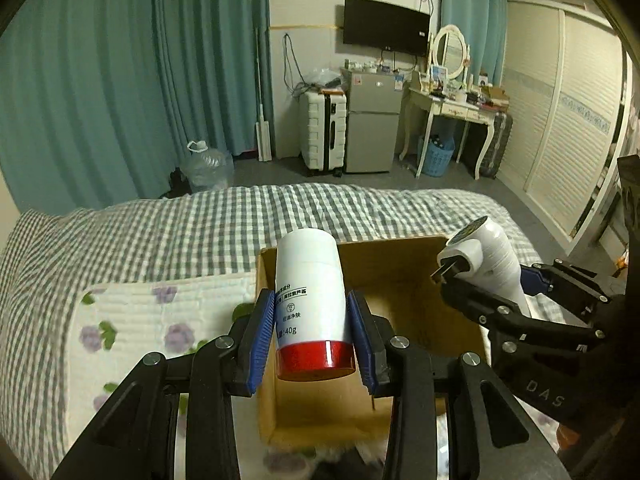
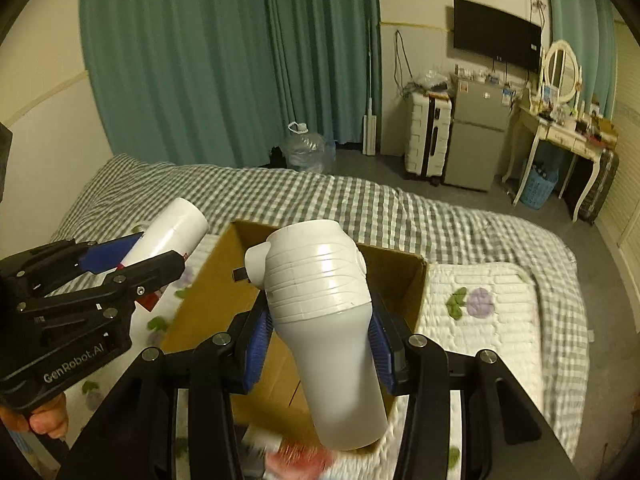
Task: Organize rigid objects
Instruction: 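Carry both held items over the cardboard box and open both tools, then lift both open tools out of the box and back over the items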
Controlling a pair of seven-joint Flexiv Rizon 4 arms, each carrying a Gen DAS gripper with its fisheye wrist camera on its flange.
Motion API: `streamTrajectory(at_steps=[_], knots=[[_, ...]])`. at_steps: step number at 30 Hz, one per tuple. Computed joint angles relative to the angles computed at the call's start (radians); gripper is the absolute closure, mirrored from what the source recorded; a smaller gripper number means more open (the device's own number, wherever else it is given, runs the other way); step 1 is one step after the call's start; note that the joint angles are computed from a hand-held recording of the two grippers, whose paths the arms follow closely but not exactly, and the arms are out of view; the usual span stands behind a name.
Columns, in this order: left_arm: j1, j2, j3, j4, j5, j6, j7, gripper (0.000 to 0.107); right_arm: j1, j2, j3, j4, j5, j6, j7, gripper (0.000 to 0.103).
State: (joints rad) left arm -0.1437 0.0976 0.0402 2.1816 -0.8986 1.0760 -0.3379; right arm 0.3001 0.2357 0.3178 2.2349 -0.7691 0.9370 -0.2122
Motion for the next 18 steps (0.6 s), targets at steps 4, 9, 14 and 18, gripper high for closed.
streamTrajectory(at_steps=[4, 9, 14, 18], knots=[[-0.005, -0.086, -0.032, -0.025, -0.021, 0.042, 0.03, 0.07, -0.041, -0.071, -0.045, 0.029, -0.068, 0.095, 0.036, 0.059], [0.006, -0.157, -0.062, -0.021, -0.005, 0.078, 0.044, 0.07, -0.066, -0.134, -0.083, 0.063, -0.141, 0.193, 0.095, 0.059], [0.009, -0.183, -0.094, 0.003, -0.074, 0.153, 0.104, 0.07, -0.062, -0.157, -0.094, 0.076, -0.211, 0.185, 0.142, 0.059], [0.003, -0.162, -0.093, 0.021, -0.101, 0.169, 0.137, 0.064, -0.058, -0.146, -0.099, 0.081, -0.185, 0.186, 0.139, 0.055]])
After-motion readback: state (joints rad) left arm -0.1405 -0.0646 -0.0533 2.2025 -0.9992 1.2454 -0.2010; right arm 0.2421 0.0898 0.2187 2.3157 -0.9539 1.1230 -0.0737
